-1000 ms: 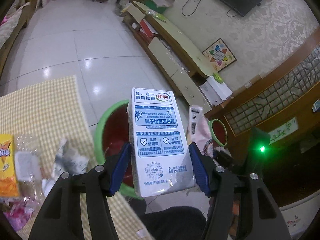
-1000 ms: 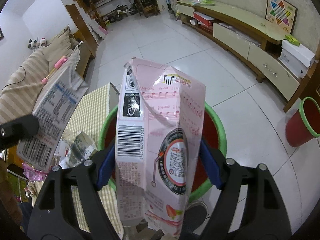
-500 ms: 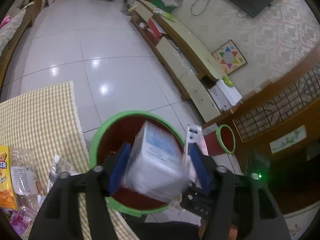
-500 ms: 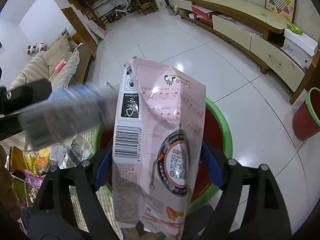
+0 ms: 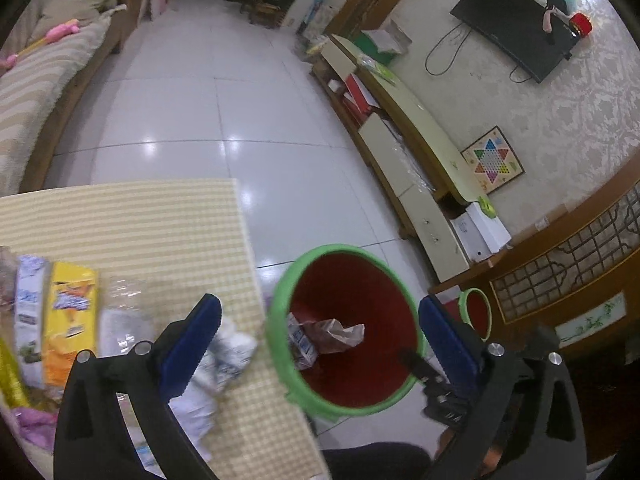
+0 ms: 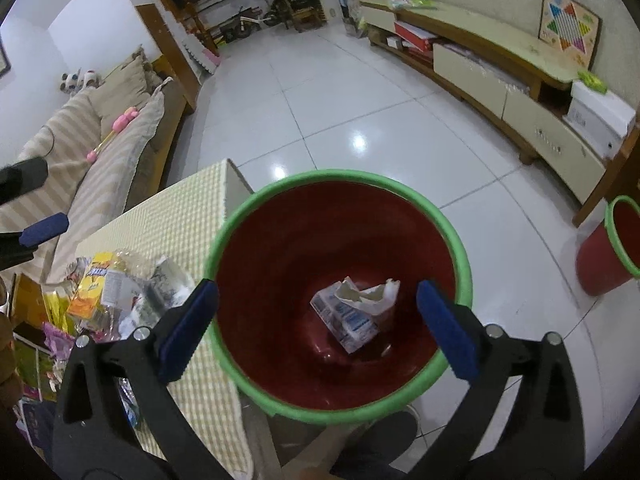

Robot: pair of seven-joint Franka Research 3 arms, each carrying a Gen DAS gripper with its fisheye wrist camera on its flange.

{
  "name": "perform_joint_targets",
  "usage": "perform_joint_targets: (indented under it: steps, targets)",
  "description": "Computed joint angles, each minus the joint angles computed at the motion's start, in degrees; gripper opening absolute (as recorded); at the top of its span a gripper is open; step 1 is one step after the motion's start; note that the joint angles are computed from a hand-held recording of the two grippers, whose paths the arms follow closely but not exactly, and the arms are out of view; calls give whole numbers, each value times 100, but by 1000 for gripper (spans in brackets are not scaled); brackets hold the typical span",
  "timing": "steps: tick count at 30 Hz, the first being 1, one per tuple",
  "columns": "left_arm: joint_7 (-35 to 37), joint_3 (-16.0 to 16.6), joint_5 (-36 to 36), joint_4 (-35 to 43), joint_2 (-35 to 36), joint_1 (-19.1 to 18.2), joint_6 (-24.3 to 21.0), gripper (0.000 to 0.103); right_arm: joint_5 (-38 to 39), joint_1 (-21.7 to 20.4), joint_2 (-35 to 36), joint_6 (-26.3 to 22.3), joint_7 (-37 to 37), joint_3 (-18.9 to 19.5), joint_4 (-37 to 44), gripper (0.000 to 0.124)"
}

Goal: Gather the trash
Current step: 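Carry both items over the green-rimmed bin and open both tools to drop them, then move both tools back over the table toward the remaining trash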

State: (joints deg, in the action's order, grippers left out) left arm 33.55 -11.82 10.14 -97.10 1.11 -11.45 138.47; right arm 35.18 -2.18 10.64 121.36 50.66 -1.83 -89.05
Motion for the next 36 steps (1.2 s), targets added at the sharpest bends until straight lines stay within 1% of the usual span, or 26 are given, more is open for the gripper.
perform_joint_targets:
  steps: [3,5,11,17,20,22,23,25,32,36]
  targets:
    - [-2,20,30,-405,-432,25,-19,95,59,66,-307,32,-141,46,-265,98]
    - [9,25,73,-763,-838,47,-115,95,82,141,-499,32,-185,53,-449,98]
    - [20,51,70,-1733,-1941,109,-387,95,56,503,-1157,34,-299,108,-1124,98]
    - [-108,231,-188,-3174,-3440,138,-496,95,-150,891,-1778,124,-328,164,-1865,98]
    - [-196,265,-231,-3696,-4038,178,-651,95,-298,1082,-2056,170,-268,222,-2191,98]
    - [-251,321,-264,-4113,-4541,198,-859,95,-373,1209,-2254,182,-198,271,-2441,98]
    - [-286,314,-265,-4212,-4672,215,-945,95,-412,1267,-2336,198,-176,290,-2546,98]
    - [-339,340,-237,-4537,-5123,260,-1224,95,-517,1382,-2535,292,-141,349,-2816,98]
    - [-355,374,-83,-5205,-6102,352,-2139,95,-910,1667,-2996,470,117,496,-3516,98]
    - [-384,494,-125,-5562,-6504,373,-2568,95,-1084,1760,-3150,628,318,553,-3808,98]
